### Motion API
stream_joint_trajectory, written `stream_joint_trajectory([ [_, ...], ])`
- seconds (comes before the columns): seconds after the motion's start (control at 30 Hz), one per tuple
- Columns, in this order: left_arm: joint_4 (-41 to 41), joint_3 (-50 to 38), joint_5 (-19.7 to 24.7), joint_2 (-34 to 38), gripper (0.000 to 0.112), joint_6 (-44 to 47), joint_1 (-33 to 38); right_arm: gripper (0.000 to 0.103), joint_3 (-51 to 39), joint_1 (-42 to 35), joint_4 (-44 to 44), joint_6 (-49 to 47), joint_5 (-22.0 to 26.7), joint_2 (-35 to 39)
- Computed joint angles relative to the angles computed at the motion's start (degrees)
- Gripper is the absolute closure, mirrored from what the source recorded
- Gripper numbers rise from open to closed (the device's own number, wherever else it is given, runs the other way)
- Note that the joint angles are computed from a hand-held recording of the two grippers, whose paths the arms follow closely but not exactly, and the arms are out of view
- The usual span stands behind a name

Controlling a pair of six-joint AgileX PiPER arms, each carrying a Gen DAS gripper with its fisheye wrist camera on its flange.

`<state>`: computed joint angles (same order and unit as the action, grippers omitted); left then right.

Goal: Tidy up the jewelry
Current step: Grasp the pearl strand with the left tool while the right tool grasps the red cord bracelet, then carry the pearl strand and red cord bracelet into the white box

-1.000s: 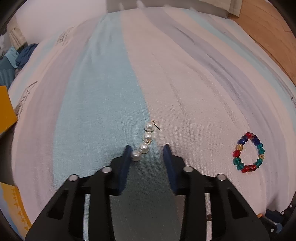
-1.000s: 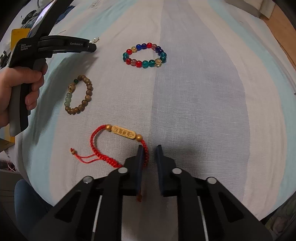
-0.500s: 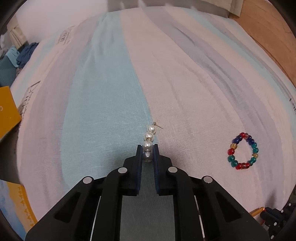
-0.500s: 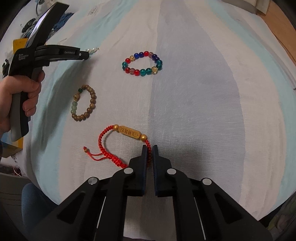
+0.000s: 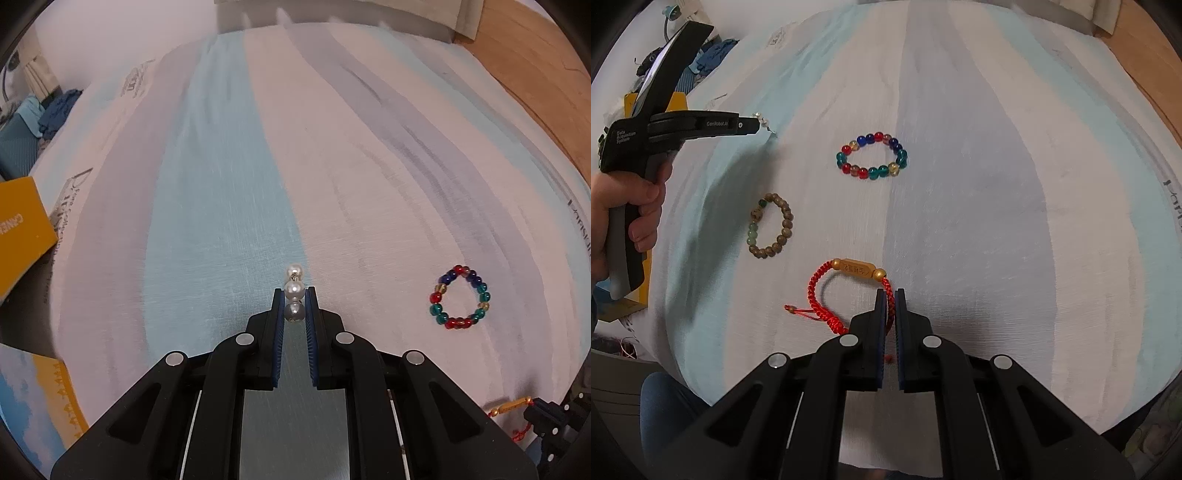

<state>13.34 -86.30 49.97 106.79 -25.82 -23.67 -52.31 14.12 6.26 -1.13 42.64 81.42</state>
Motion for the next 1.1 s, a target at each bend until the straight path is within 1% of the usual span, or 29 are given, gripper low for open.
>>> stream_joint_trajectory([
  [0.57, 1.0, -0.1, 4.5, -5.6, 0.102, 0.7, -1.2, 0.099, -3.5, 1.4, -1.7, 3.2, 4.3, -3.9],
  [1.1, 3.2, 0.3, 9.5, -11.9, 0.102, -1.4, -3.6, 0.099, -8.6, 4.4, -5.5, 9.0, 8.7, -5.5],
])
